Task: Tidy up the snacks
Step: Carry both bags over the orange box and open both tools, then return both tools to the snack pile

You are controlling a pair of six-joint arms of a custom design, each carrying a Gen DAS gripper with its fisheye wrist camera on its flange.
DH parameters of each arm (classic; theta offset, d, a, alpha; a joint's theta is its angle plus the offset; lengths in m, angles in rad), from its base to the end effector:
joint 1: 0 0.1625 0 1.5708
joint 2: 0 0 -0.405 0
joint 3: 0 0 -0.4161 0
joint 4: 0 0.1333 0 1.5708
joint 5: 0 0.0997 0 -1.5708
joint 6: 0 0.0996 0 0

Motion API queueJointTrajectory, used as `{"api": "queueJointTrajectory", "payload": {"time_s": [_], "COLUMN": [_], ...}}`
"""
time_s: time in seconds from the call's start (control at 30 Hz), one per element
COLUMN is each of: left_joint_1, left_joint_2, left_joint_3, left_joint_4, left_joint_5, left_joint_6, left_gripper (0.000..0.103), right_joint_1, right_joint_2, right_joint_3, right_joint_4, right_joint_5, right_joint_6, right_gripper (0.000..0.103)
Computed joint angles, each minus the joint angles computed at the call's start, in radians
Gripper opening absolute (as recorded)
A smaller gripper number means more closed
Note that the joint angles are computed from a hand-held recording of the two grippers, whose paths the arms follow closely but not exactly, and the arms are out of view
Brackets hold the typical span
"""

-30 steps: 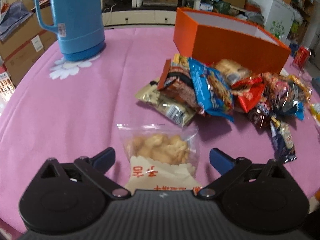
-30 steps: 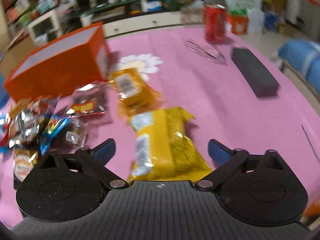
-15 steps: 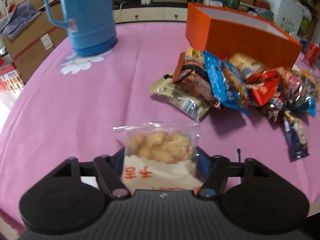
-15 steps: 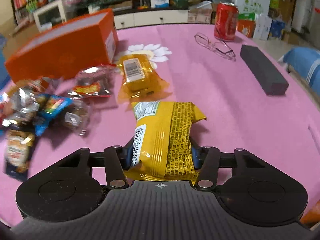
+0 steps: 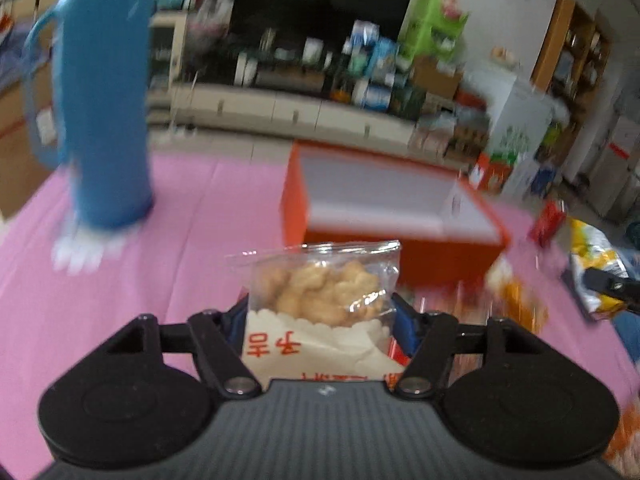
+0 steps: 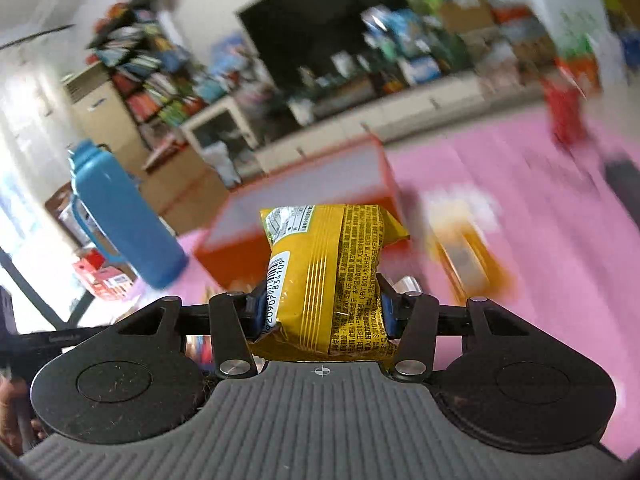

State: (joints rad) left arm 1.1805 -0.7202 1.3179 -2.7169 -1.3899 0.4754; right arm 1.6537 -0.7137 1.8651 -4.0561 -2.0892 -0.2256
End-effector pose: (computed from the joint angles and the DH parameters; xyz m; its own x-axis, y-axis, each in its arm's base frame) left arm -0.1586 -0.7831 0.1638 -0.6920 0.6168 -0.3751 0.7214 0.5701 -0.3932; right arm 0.1319 -0.5741 0.1242 -0.8782 0.3454 0.3308 -0.2215 0.3192 -0.9214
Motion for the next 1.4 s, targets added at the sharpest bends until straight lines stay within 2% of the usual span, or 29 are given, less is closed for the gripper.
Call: {"api": "queueJointTrajectory", "payload": {"time_s": [0.1, 0.27, 0.37, 0.5, 0.53, 0.57, 0.63, 0.67, 0.7, 0.73, 0.77, 0.8, 0.93, 1.03, 1.13, 1.2, 1.23, 1.3, 1.33, 1.4], "left_joint_1": [-0.033, -0.06, -0.05, -0.04, -0.038, -0.039, -0.04, -0.04, -0.041, -0.041, -0.043, -0.047, -0.065, -0.064, -0.036, -0.014, -0.005, 0.014, 0.021, 0.023], "left_joint_2": [0.143, 0.426, 0.563, 0.684, 0.695, 0.695, 0.656, 0.629, 0.6, 0.569, 0.532, 0.501, 0.366, 0.225, 0.084, 0.007, -0.022, -0.066, -0.078, -0.087], "left_joint_3": [-0.182, -0.567, -0.772, -0.957, -0.975, -0.977, -0.908, -0.866, -0.829, -0.789, -0.731, -0.682, -0.489, -0.255, -0.002, 0.122, 0.16, 0.222, 0.241, 0.271], "left_joint_4": [-0.009, 0.1, 0.21, 0.3, 0.303, 0.3, 0.222, 0.188, 0.167, 0.144, 0.091, 0.05, -0.023, -0.106, -0.192, -0.194, -0.17, -0.156, -0.153, -0.174], "left_joint_5": [-0.009, 0.017, 0.028, 0.062, 0.061, 0.067, 0.057, 0.041, 0.021, 0.002, -0.01, -0.018, -0.009, 0.025, 0.077, 0.124, 0.145, 0.156, 0.167, 0.195], "left_joint_6": [-0.016, -0.01, -0.031, -0.048, -0.055, -0.05, -0.041, -0.043, -0.05, -0.059, -0.063, -0.06, -0.036, 0.01, 0.047, 0.032, 0.023, 0.035, 0.048, 0.081], "left_gripper": [0.066, 0.066, 0.066, 0.066, 0.07, 0.079, 0.081, 0.083, 0.085, 0.097, 0.101, 0.101, 0.101, 0.102, 0.102, 0.102, 0.102, 0.102, 0.102, 0.102], "right_joint_1": [-0.004, -0.043, -0.068, -0.1, -0.104, -0.107, -0.107, -0.104, -0.101, -0.097, -0.089, -0.082, -0.039, -0.008, 0.004, -0.003, -0.014, -0.042, -0.056, -0.072], "right_joint_2": [0.051, 0.206, 0.283, 0.352, 0.363, 0.37, 0.376, 0.37, 0.357, 0.342, 0.329, 0.317, 0.263, 0.214, 0.162, 0.131, 0.113, 0.063, 0.04, 0.031], "right_joint_3": [-0.203, -0.585, -0.756, -0.892, -0.921, -0.936, -0.936, -0.925, -0.9, -0.869, -0.844, -0.821, -0.721, -0.613, -0.449, -0.305, -0.226, -0.089, -0.032, 0.033], "right_joint_4": [0.088, 0.268, 0.402, 0.547, 0.596, 0.613, 0.58, 0.552, 0.509, 0.467, 0.424, 0.393, 0.299, 0.24, 0.148, 0.063, 0.042, 0.073, 0.083, 0.053], "right_joint_5": [0.018, 0.0, -0.014, -0.01, -0.008, 0.001, -0.012, -0.006, 0.013, 0.031, 0.048, 0.056, 0.044, 0.011, -0.029, -0.054, -0.055, -0.033, -0.007, 0.002], "right_joint_6": [-0.118, -0.231, -0.228, -0.19, -0.175, -0.161, -0.17, -0.182, -0.193, -0.202, -0.216, -0.231, -0.297, -0.321, -0.305, -0.24, -0.167, -0.008, 0.045, 0.047], "right_gripper": [0.032, 0.032, 0.032, 0.035, 0.036, 0.037, 0.042, 0.054, 0.071, 0.079, 0.088, 0.091, 0.093, 0.094, 0.094, 0.094, 0.094, 0.094, 0.093, 0.094]}}
